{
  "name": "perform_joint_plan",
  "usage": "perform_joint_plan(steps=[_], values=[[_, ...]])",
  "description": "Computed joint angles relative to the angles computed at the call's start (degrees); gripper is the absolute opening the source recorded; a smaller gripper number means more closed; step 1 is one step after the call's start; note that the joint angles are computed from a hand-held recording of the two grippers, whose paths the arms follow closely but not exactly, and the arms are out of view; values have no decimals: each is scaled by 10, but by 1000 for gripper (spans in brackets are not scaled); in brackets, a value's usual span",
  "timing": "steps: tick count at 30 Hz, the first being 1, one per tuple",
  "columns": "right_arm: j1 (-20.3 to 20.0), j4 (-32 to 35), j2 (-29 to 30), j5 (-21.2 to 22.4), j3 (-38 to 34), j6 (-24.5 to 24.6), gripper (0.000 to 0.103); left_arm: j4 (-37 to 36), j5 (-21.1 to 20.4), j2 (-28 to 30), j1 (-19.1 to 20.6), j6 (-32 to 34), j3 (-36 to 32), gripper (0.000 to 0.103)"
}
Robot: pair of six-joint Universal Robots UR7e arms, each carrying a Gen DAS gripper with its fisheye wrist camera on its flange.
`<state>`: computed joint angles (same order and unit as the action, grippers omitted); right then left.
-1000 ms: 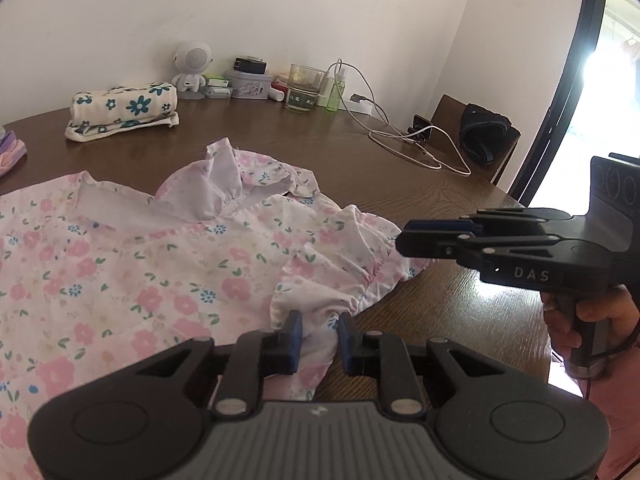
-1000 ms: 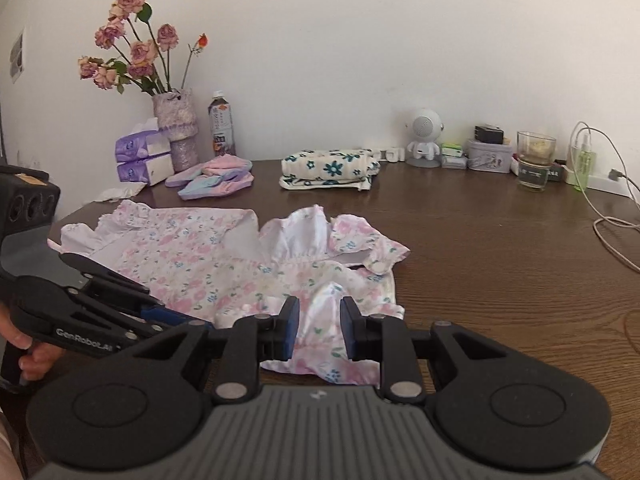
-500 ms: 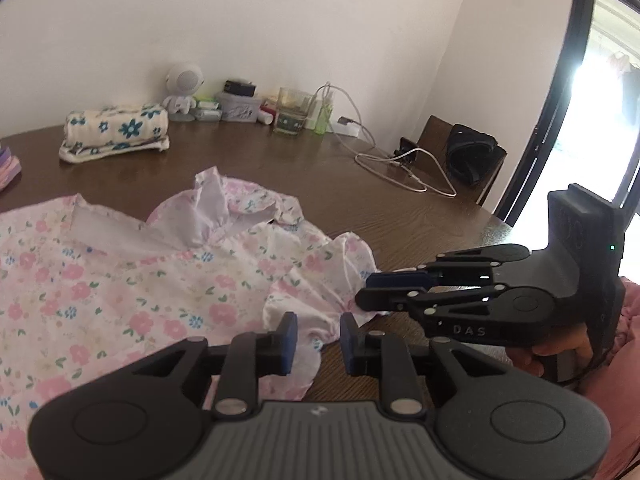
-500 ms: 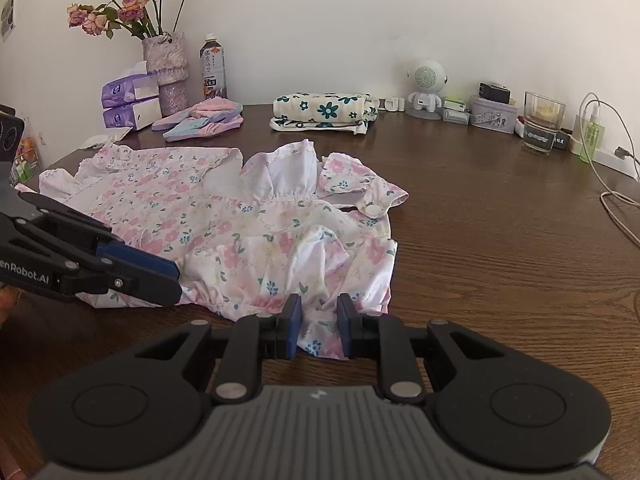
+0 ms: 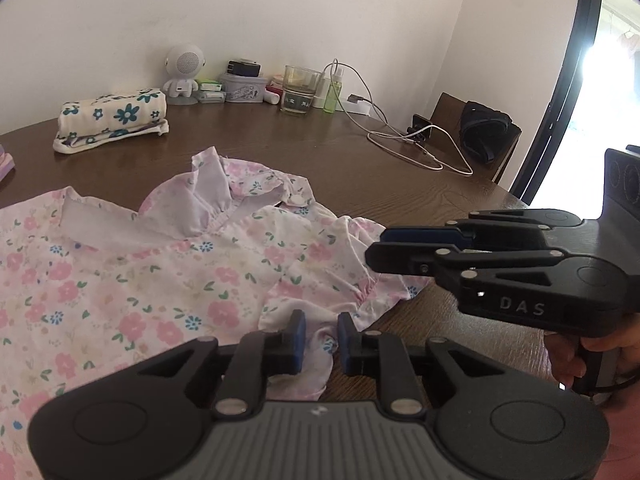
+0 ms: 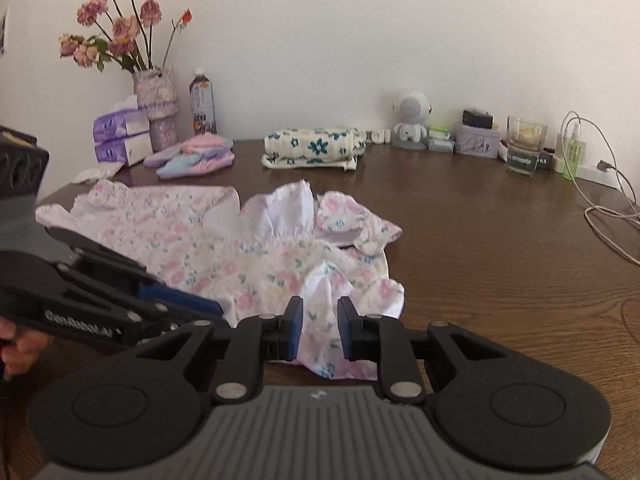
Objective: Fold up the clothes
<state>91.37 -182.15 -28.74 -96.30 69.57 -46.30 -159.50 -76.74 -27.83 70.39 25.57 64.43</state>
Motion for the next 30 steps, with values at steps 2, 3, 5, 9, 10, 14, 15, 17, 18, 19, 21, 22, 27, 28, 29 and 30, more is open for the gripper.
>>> perform_joint_plan(steps=[2,3,5,9,10,14,15,17,18,19,21,22,27,28,29,30], values=[[6,12,12,-13,-19,-5,20,-2,-4,0,1,0,0,17],[9,21,21,-26,-33,-7,20,-3,-8,0,3,0,0,17],[11,40,36,-45,-55,0,15,-5,-16,0,5,1,0,17],[13,53,57,-71,-81,5,8,-3,-21,-3,6,-3,2,17],[15,45,58,-77,-78,-1,8,-2,-22,-5,6,-6,3,17],[21,18,62,-94,-67,-25,8,-32,-17,-13,1,17,20,17],[21,18,61,-93,-66,-24,8,-34,-12,-13,-1,23,21,17],[21,18,60,-93,-65,-22,8,-13,1,-8,0,16,9,17],[21,18,59,-93,-64,-21,8,-11,1,-7,1,14,8,17],[21,18,58,-92,-63,-20,8,-9,0,-6,2,12,6,17],[21,15,55,-89,-57,-18,10,-6,-1,-5,4,10,5,17],[20,12,52,-85,-51,-14,11,-7,-3,-6,4,9,5,17],[19,-40,23,-63,3,-6,11,-13,-4,-7,5,11,9,17],[19,-45,20,-65,8,-6,11,-14,-4,-7,5,11,10,17],[18,-47,18,-69,10,-6,11,-14,-5,-7,5,11,10,17],[17,-45,18,-73,10,-5,11,-14,-7,-7,6,9,10,17]])
